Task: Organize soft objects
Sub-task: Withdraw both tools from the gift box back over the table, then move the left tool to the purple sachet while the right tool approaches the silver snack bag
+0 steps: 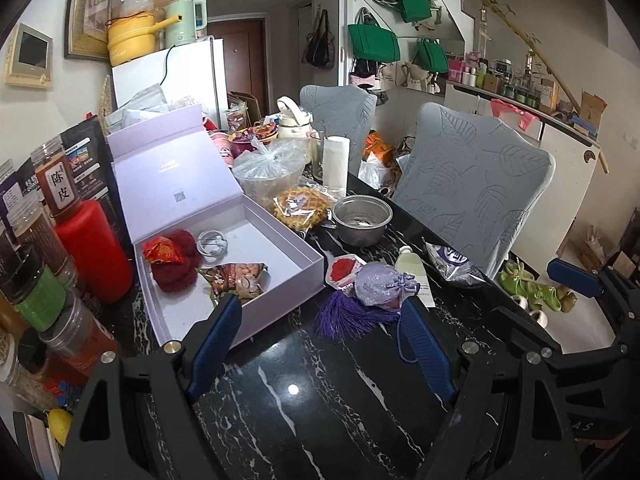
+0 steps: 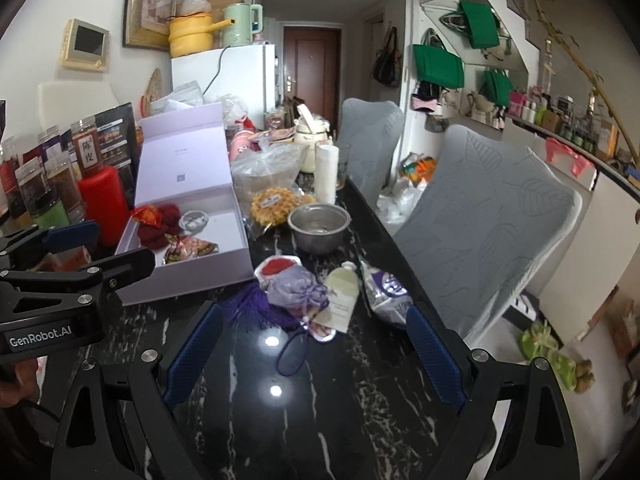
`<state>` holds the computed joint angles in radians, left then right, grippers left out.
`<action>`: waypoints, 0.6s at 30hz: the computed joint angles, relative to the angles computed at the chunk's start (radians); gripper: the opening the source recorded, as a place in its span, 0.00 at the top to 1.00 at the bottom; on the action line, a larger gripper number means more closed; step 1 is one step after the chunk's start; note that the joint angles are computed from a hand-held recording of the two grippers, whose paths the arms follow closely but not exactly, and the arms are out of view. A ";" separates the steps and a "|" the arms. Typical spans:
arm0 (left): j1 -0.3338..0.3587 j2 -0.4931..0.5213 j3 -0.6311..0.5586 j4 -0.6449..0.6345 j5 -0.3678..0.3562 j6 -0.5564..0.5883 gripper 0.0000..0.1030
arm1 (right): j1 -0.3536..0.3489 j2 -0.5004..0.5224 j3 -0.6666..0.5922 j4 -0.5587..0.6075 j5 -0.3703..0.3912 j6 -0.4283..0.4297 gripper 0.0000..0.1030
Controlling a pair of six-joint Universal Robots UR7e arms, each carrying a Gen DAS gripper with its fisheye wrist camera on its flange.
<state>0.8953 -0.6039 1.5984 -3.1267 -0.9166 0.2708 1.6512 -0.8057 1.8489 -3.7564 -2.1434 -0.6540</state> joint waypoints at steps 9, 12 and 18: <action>0.018 0.049 -0.067 0.109 -0.092 -0.024 0.20 | -0.060 -0.021 0.010 0.057 0.019 0.053 0.09; 0.022 0.074 -0.099 0.136 -0.100 -0.030 0.20 | -0.080 -0.031 0.010 0.080 0.029 0.069 0.09; 0.030 0.129 -0.173 0.189 -0.118 -0.032 0.20 | -0.111 -0.038 -0.005 0.108 0.037 0.083 0.09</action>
